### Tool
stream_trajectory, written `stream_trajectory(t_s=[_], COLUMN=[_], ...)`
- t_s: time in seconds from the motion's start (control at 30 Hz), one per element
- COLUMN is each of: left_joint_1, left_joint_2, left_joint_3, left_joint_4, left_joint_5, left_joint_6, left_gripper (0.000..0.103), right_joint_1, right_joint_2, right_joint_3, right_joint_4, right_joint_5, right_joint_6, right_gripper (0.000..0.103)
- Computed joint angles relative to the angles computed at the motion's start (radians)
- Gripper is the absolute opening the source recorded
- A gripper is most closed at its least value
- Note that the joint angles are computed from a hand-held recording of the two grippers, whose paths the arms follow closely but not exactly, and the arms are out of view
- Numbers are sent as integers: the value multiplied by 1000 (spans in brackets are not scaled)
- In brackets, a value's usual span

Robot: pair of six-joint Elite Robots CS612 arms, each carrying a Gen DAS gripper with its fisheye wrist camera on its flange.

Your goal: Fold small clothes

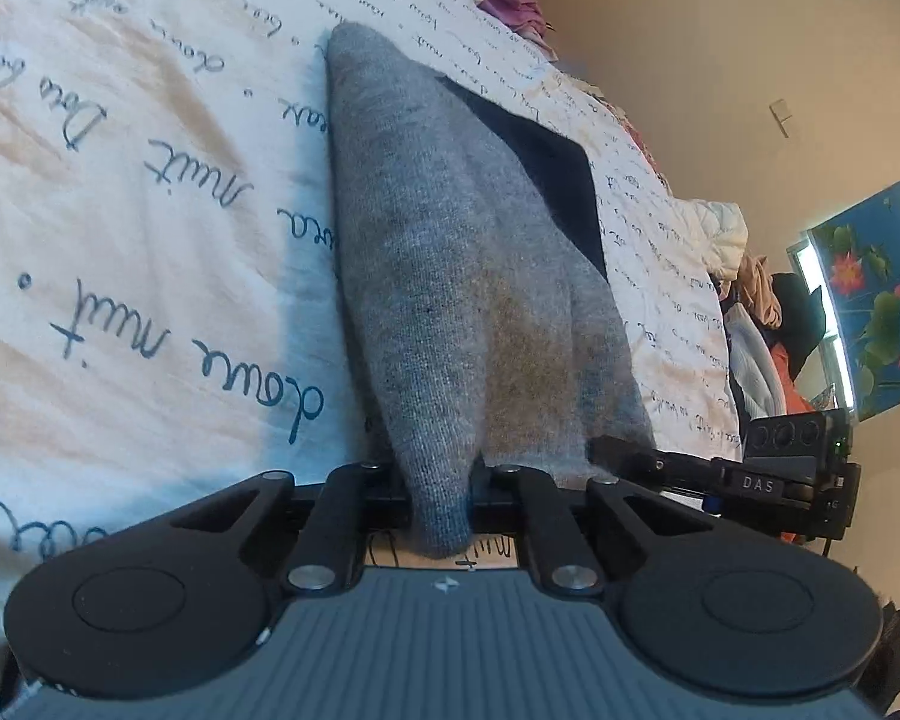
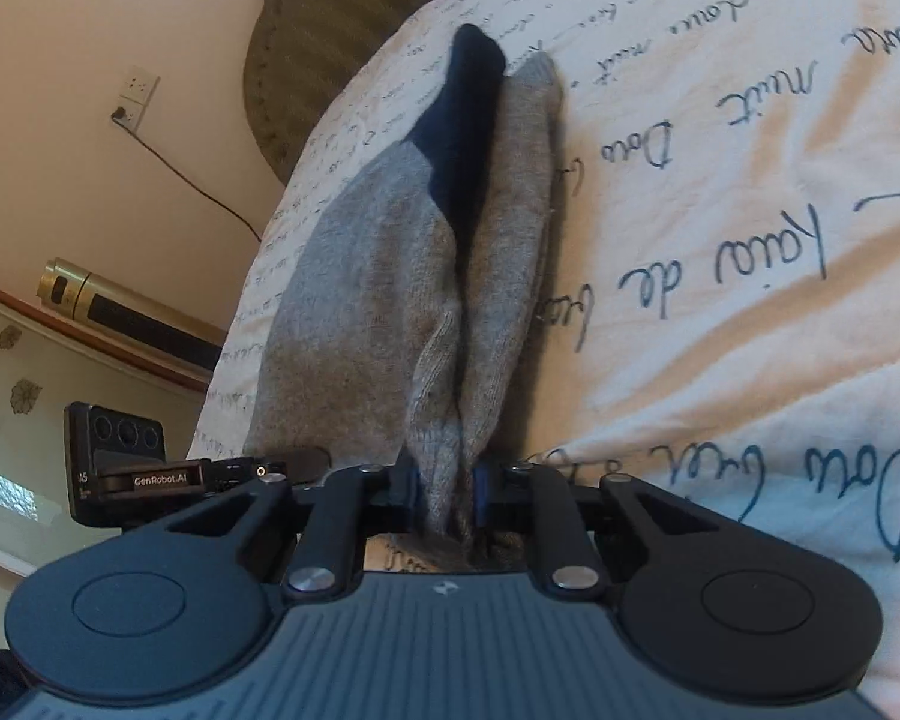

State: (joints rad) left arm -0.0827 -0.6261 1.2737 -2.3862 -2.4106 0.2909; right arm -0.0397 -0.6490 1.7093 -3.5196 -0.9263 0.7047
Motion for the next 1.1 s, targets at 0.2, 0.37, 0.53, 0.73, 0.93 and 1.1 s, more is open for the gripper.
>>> stream_trajectory(t_s=[0.2,0.37,0.53,0.73,0.93,1.1], left_joint_1=[0,4,-16,-62,-50,-47], left_joint_2=[-12,-70,-112,-117,-107,-102], left_joint_3=[14,129,234,345,329,327], left_joint_4=[-29,-312,-524,-760,-772,-757], left_joint_5=[104,159,261,394,387,425], left_joint_6=[56,55,195,423,369,394], left_gripper=[33,70,68,53,17,9], right_joint_1=[13,-1,-11,16,29,30], right_joint_2=[10,-17,-24,-11,-39,-55], right_joint_3=[5,57,65,13,26,48], right_joint_4=[10,-107,-187,-31,18,1], right_joint_5=[-3,-51,-61,-59,-91,-92], right_joint_6=[-17,62,98,11,-84,-97], right_gripper=[18,41,41,41,9,7])
